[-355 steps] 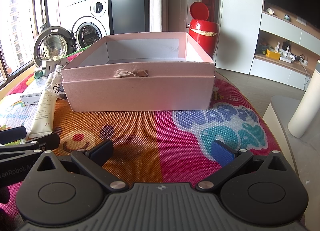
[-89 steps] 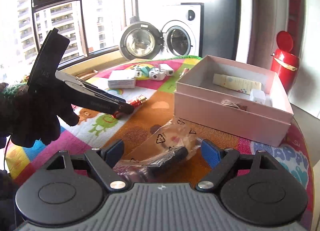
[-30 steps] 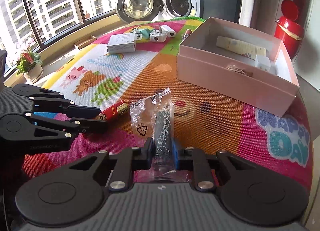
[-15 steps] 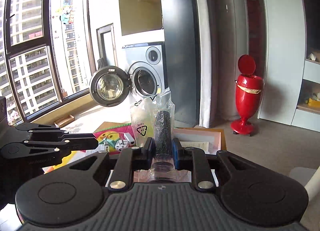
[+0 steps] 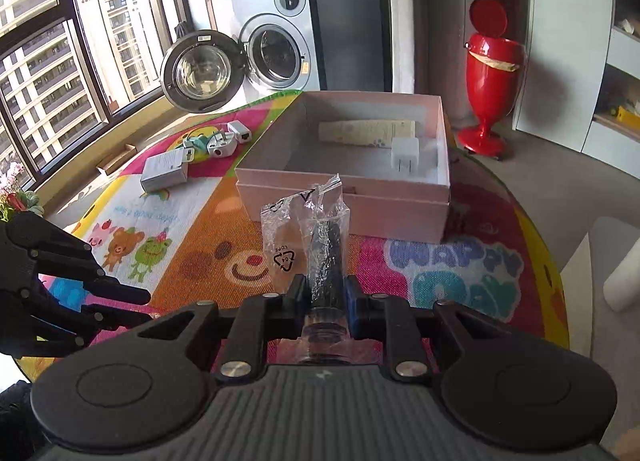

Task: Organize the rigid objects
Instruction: 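Lift the lighter and the bag and carry both toward the pink box, then lower the lighter and the bag into the pink box and open both tools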

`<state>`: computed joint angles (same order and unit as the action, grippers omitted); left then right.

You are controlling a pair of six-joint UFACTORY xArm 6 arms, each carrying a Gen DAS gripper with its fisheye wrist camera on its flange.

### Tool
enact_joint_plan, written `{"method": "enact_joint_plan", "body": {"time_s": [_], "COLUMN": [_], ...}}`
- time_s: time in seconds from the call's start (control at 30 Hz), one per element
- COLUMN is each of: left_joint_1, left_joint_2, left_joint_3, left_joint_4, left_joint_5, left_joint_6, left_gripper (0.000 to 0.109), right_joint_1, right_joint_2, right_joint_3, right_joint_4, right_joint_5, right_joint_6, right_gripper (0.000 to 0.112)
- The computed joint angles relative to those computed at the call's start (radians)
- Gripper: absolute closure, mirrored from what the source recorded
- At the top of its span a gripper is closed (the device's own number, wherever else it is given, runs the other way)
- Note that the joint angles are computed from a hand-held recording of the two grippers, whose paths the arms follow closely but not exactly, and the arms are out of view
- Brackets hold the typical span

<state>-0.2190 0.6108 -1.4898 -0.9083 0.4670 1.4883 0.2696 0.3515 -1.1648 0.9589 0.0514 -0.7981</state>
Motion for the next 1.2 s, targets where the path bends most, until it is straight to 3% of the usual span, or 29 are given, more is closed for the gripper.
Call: {"method": "enact_joint_plan", "body": {"time_s": [0.13, 0.3, 0.33, 0.5, 0.57, 0.67, 0.73, 0.83, 0.9, 1.0, 1.2], "left_joint_1": [-0.002, 0.006, 0.009, 0.0, -0.008, -0.002, 0.004, 0.002, -0.006, 0.008, 0.03], "left_joint_2": [0.0, 0.0, 0.0, -0.021, -0.006, 0.02, 0.027, 0.02, 0.009, 0.004, 0.015], "left_joint_3": [0.002, -0.01, -0.014, 0.025, 0.018, -0.021, -0.03, 0.002, 0.027, 0.011, -0.176], "left_joint_4": [0.029, 0.074, 0.103, 0.098, 0.179, 0.183, 0.131, -0.065, -0.158, -0.215, -0.365], "left_joint_5": [-0.003, 0.037, 0.054, 0.01, -0.017, 0.024, 0.037, 0.006, -0.023, 0.033, 0.128], "left_joint_6": [-0.019, -0.099, -0.129, -0.062, -0.149, -0.194, -0.155, -0.03, 0.047, 0.049, 0.073], "left_gripper": [0.089, 0.089, 0.083, 0.083, 0.074, 0.077, 0.079, 0.082, 0.082, 0.082, 0.082], "right_joint_1": [0.014, 0.022, 0.023, 0.023, 0.021, 0.031, 0.039, 0.048, 0.048, 0.035, 0.004], "right_joint_2": [-0.001, 0.013, 0.015, 0.024, 0.03, 0.037, 0.036, 0.032, 0.018, -0.011, -0.044], "right_joint_3": [0.037, 0.083, 0.085, 0.071, 0.069, 0.071, 0.077, 0.083, 0.068, 0.049, -0.079], "right_joint_4": [0.037, -0.15, -0.158, -0.064, -0.078, -0.069, -0.057, -0.033, 0.106, 0.24, 0.352], "right_joint_5": [0.017, -0.024, -0.025, -0.011, -0.008, -0.027, -0.043, -0.053, -0.003, 0.061, 0.032], "right_joint_6": [-0.027, 0.117, 0.123, 0.045, 0.061, 0.048, 0.029, -0.008, -0.138, -0.251, -0.37], "right_gripper": [0.093, 0.093, 0.093, 0.092, 0.092, 0.091, 0.091, 0.092, 0.093, 0.093, 0.093]}}
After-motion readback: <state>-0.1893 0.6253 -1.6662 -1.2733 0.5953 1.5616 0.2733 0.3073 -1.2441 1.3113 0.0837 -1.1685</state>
